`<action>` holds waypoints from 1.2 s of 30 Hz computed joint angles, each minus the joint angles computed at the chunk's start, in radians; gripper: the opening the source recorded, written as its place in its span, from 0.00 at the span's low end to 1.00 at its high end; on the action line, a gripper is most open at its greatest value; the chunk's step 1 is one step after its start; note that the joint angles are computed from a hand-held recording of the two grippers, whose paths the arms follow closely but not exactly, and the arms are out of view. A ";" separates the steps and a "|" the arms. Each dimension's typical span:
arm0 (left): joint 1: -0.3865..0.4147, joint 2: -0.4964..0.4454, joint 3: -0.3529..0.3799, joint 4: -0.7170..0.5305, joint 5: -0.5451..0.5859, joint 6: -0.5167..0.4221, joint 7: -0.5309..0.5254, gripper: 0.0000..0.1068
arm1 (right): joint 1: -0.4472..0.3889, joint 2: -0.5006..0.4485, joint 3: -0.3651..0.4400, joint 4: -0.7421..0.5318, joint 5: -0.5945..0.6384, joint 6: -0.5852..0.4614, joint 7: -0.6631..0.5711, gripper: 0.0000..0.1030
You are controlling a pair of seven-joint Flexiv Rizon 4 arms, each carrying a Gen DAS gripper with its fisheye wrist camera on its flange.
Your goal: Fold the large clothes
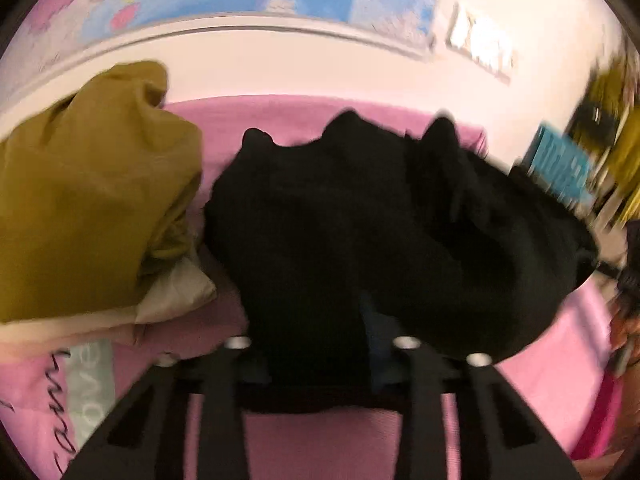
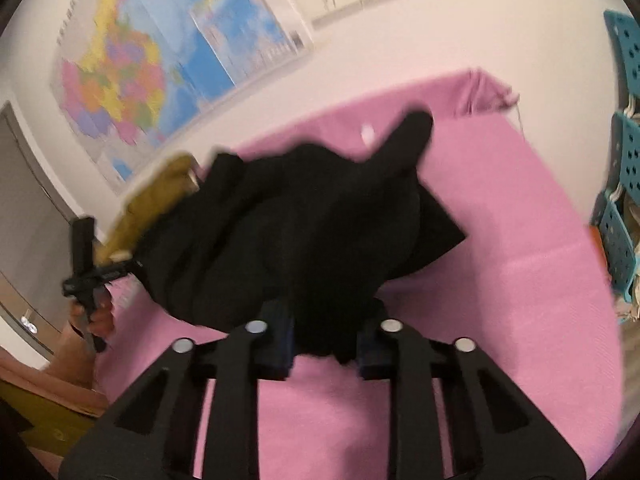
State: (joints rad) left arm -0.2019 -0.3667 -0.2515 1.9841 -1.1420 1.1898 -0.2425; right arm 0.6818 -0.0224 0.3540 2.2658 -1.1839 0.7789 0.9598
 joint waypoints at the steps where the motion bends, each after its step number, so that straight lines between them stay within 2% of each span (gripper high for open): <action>1: 0.035 0.025 0.004 -0.002 -0.012 -0.101 -0.024 0.18 | 0.013 0.026 0.016 -0.011 0.014 -0.049 -0.012 0.17; 3: 0.073 0.072 0.033 0.010 -0.030 -0.247 -0.028 0.17 | 0.044 0.069 0.059 -0.043 0.059 -0.175 -0.074 0.16; 6: 0.089 0.098 0.080 0.023 -0.004 -0.406 -0.050 0.17 | 0.059 0.114 0.093 -0.029 0.079 -0.227 -0.062 0.17; 7: 0.085 0.091 0.092 0.027 0.023 -0.431 -0.068 0.18 | 0.063 0.112 0.099 -0.025 0.145 -0.216 -0.088 0.17; 9: 0.051 0.052 0.118 0.020 0.159 -0.377 -0.154 0.24 | 0.069 0.072 0.098 -0.030 0.298 -0.177 -0.143 0.22; 10: 0.047 0.044 0.116 0.020 0.183 -0.361 -0.165 0.30 | 0.067 0.051 0.090 -0.019 0.350 -0.118 -0.151 0.24; 11: 0.045 0.048 0.106 0.029 0.171 -0.331 -0.154 0.33 | 0.071 0.035 0.089 -0.019 0.389 -0.106 -0.163 0.29; 12: 0.040 0.059 0.099 0.040 0.161 -0.297 -0.141 0.43 | 0.082 0.028 0.094 -0.028 0.413 -0.134 -0.159 0.36; 13: 0.023 0.079 0.090 0.058 0.136 -0.215 -0.112 0.50 | 0.092 0.032 0.097 -0.035 0.417 -0.161 -0.145 0.40; 14: 0.011 0.098 0.073 0.076 0.083 -0.138 -0.056 0.52 | 0.106 0.036 0.105 -0.056 0.425 -0.222 -0.140 0.48; 15: 0.002 0.118 0.056 0.089 0.020 -0.087 0.013 0.54 | 0.130 0.032 0.119 -0.101 0.447 -0.341 -0.149 0.53; 16: -0.014 0.145 0.031 0.101 -0.090 -0.032 0.126 0.60 | 0.147 0.027 0.124 -0.137 0.453 -0.422 -0.164 0.53; 18: -0.045 0.171 0.033 0.101 -0.167 -0.028 0.227 0.70 | 0.171 0.011 0.119 -0.194 0.412 -0.530 -0.200 0.55; 19: -0.061 0.170 0.039 0.094 -0.168 -0.028 0.248 0.70 | 0.172 0.003 0.105 -0.206 0.355 -0.521 -0.224 0.55; 20: -0.076 0.164 0.046 0.086 -0.142 -0.028 0.248 0.71 | 0.163 0.000 0.086 -0.199 0.294 -0.460 -0.244 0.55; 23: -0.105 0.107 0.064 0.049 0.066 -0.026 0.125 0.72 | 0.103 -0.070 0.003 -0.210 0.126 -0.196 -0.318 0.61; 24: -0.105 0.082 0.070 0.029 0.145 -0.036 0.072 0.72 | 0.075 -0.122 -0.035 -0.234 0.077 -0.077 -0.357 0.62; 26: -0.119 0.013 0.096 -0.032 0.335 -0.046 -0.087 0.66 | 0.047 -0.213 -0.081 -0.287 0.064 0.058 -0.424 0.63; 27: -0.123 -0.004 0.103 -0.039 0.382 -0.026 -0.125 0.59 | 0.042 -0.243 -0.098 -0.303 0.068 0.103 -0.448 0.63; 28: -0.131 -0.027 0.110 -0.058 0.431 -0.014 -0.171 0.57 | 0.030 -0.291 -0.118 -0.334 0.087 0.159 -0.483 0.63; 29: -0.114 -0.032 0.091 -0.063 0.427 -0.017 -0.170 0.51 | 0.022 -0.335 -0.131 -0.367 0.131 0.194 -0.542 0.63; 30: -0.091 -0.030 0.065 -0.058 0.409 -0.015 -0.155 0.44 | 0.022 -0.375 -0.137 -0.406 0.189 0.185 -0.612 0.60; 31: -0.072 -0.027 0.043 -0.058 0.397 -0.017 -0.154 0.34 | 0.026 -0.399 -0.142 -0.436 0.235 0.163 -0.663 0.54; 32: -0.051 -0.023 0.022 -0.057 0.384 -0.023 -0.149 0.27 | 0.022 -0.424 -0.144 -0.458 0.285 0.162 -0.713 0.37; 33: -0.034 -0.017 0.002 -0.055 0.369 -0.026 -0.144 0.14 | 0.027 -0.429 -0.161 -0.456 0.286 0.187 -0.711 0.26; 34: -0.029 -0.014 -0.005 -0.057 0.364 -0.017 -0.153 0.06 | 0.040 -0.422 -0.192 -0.443 0.256 0.214 -0.682 0.18; 35: -0.022 -0.012 -0.012 -0.062 0.357 -0.022 -0.164 0.04 | 0.049 -0.406 -0.227 -0.428 0.209 0.257 -0.642 0.09; 36: -0.008 -0.009 -0.028 -0.066 0.329 -0.032 -0.158 0.04 | 0.067 -0.379 -0.264 -0.414 0.141 0.263 -0.590 0.09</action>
State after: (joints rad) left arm -0.2099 -0.3757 -0.2798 1.9181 -0.8127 1.1573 -0.4001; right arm 0.7484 -0.4011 0.0902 1.8519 -1.0431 1.0421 0.3701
